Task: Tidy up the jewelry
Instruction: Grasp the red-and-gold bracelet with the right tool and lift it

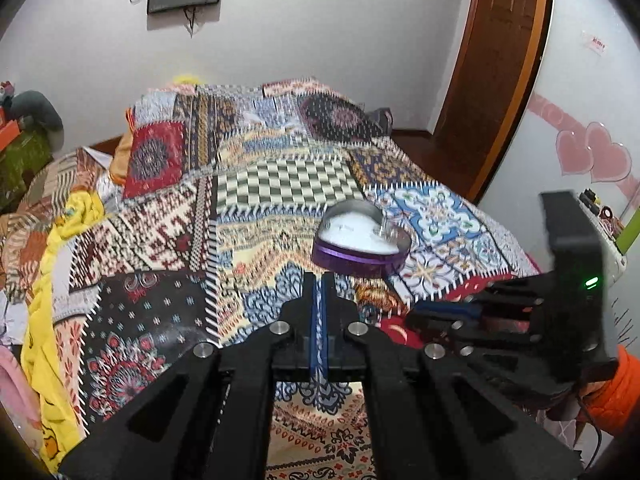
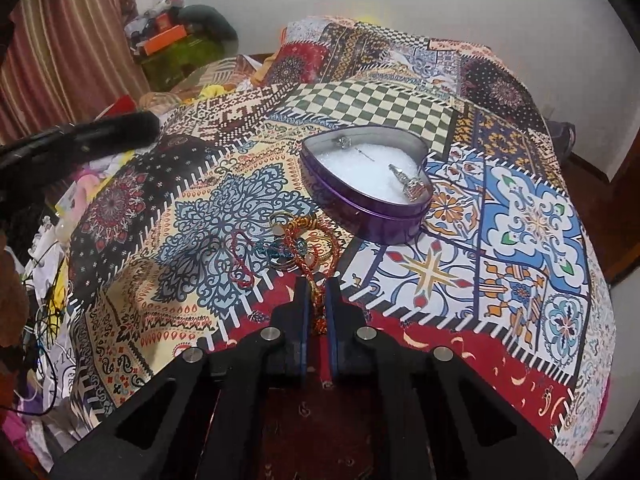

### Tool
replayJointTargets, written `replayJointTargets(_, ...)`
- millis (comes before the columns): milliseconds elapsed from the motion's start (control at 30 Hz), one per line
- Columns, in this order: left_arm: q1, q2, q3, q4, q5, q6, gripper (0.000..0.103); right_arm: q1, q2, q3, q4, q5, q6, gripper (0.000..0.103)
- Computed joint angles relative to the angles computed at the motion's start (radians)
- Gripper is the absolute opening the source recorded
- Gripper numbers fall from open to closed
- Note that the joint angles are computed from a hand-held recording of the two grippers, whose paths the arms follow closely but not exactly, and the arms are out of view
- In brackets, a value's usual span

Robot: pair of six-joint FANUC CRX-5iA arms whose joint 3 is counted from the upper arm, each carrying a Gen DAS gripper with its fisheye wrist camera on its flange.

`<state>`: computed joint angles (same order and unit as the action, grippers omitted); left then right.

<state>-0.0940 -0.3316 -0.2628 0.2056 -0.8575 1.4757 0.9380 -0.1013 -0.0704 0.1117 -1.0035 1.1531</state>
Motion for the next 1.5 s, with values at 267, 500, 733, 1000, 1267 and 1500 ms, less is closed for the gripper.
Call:
replayJointTargets(267,-0.005,0.073,0.003,0.069,-0.084,-0.032,0.021,-0.001,-0.059,-0.043,0.044,0.030,-0.050,0.006)
replayJointTargets(500,-0.029,0.145,0.029,0.045,-0.107,0.009,0.021,-0.006,-0.085,-0.081,0.076,0.023,-0.078,0.007)
replayJointTargets(733,-0.056,0.161,0.039,-0.023,-0.067,0.051,0.006,-0.016,-0.107,-0.103,0.076,0.036,-0.086,0.007)
replayJointTargets(1000,-0.052,0.127,0.041,-0.044,-0.039,0.049,0.000,-0.025,-0.123,-0.103,0.066,0.057,-0.102,0.006)
replayJointTargets(1267,-0.038,0.066,0.057,-0.023,0.000,0.023,0.000,-0.015,-0.140,-0.106,0.122,0.097,-0.146,0.006)
replayJointTargets(1500,-0.049,0.034,0.084,-0.022,0.036,0.005,0.000,-0.012,-0.148,-0.104,0.169,0.137,-0.177,0.006)
